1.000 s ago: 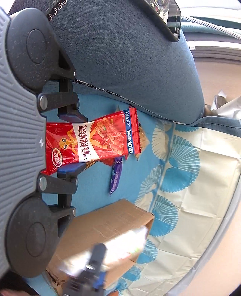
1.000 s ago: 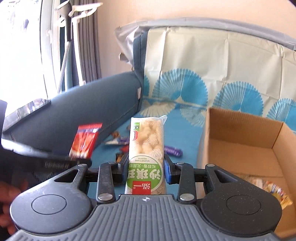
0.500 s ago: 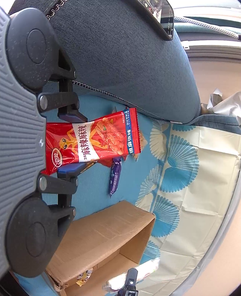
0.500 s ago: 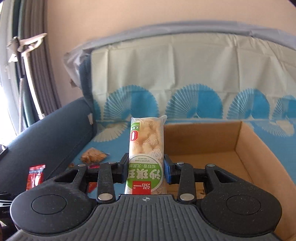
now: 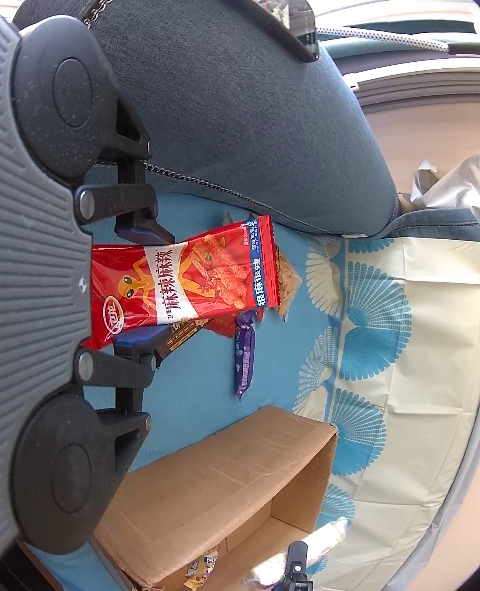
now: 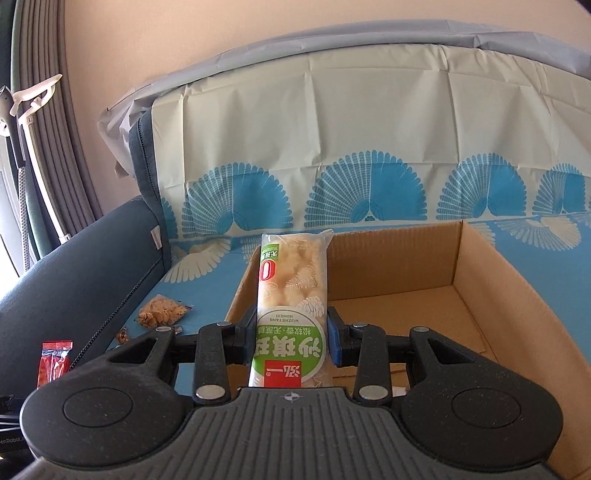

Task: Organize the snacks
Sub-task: 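Carry the red pack with the left gripper while the right carries the rice bar over the box, then open both grippers to drop the red pack and rice bar into the box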

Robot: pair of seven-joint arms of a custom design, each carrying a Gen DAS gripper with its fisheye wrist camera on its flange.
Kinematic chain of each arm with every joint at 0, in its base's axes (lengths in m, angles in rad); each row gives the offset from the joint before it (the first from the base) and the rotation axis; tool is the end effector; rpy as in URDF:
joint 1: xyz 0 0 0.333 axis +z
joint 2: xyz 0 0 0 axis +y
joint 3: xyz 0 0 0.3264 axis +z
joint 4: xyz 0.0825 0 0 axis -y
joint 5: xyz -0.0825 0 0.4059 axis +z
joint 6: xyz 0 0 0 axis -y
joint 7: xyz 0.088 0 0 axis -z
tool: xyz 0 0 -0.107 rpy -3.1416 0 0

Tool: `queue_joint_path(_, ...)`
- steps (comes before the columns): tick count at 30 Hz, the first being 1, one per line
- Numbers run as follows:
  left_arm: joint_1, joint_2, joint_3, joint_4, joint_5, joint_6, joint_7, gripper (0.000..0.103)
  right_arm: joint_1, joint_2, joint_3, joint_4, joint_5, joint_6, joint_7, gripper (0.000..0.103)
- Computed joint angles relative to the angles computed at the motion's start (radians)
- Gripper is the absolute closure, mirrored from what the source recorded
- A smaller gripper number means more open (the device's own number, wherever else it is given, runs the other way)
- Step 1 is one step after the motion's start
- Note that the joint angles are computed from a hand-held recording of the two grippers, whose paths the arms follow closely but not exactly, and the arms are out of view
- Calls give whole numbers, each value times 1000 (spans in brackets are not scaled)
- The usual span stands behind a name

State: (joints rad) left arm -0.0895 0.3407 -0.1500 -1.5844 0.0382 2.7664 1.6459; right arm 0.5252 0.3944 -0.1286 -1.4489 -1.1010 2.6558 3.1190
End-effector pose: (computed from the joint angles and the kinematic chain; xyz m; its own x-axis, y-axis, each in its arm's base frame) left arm 0.7164 -0.1592 0.5463 -0.2895 -0.9563 -0.0421 -0.6265 0.2225 -0.7470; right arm 0.6732 0.3284 0.5492 -0.1863 -0.9614 -0.2024 -0.3844 0.2609 -0.8855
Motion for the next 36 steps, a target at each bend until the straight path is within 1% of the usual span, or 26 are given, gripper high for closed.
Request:
queue_joint_path(2, -11, 2, 10, 13, 14, -14, -24, 53, 2, -8, -7, -9, -18, 2, 14, 65)
queue_joint_path(4, -18, 7, 12, 39, 14, -47, -55, 53, -5, -16, -6, -17, -20, 4, 23, 65)
queue_joint_path(7, -30, 17, 6, 81, 12, -77, -93, 53, -14, -31, -7, -36, -27, 5, 56, 65)
queue_joint_path(10, -40, 34, -18, 127, -9, -69, -100, 53, -26, -41, -4, -49, -34, -3, 82, 65)
queue_joint_path(14, -66, 76, -60, 219, -39, -63, -61, 53, -40, -60, -3, -69, -51, -26, 138, 65)
queue_joint_path(17, -94, 123, -92, 310, -64, -67, -19, 53, -44, -83, -1, -89, -83, -78, 203, 65)
queue_joint_path(22, -144, 194, -141, 437, -115, -79, 64, 53, -57, -128, 24, -128, -151, -207, 305, 65)
queue_joint_path(26, -191, 250, -157, 526, -131, -96, 124, 53, -76, -151, 54, -149, -194, -279, 352, 65)
queue_joint_path(29, -220, 290, -165, 587, -137, -112, 173, 53, -90, -159, 72, -158, -207, -303, 368, 65)
queue_joint_path(31, -233, 311, -171, 616, -144, -107, 212, 52, -93, -162, 80, -161, -220, -326, 378, 65)
queue_joint_path(32, -242, 323, -164, 635, -141, -112, 217, 52, -94, -162, 83, -160, -223, -341, 378, 63)
queue_joint_path(33, -252, 335, -154, 655, -136, -123, 215, 45, -93, -161, 87, -156, -225, -361, 379, 63)
queue_joint_path(34, -257, 347, -146, 679, -135, -153, 212, 38, -93, -158, 90, -152, -222, -373, 373, 56)
queue_joint_path(35, -252, 352, -149, 689, -144, -180, 213, 24, -95, -154, 94, -147, -210, -381, 362, 44)
queue_joint_path(36, -232, 339, -166, 663, -172, -181, 231, 23, -96, -149, 96, -142, -202, -386, 358, 41)
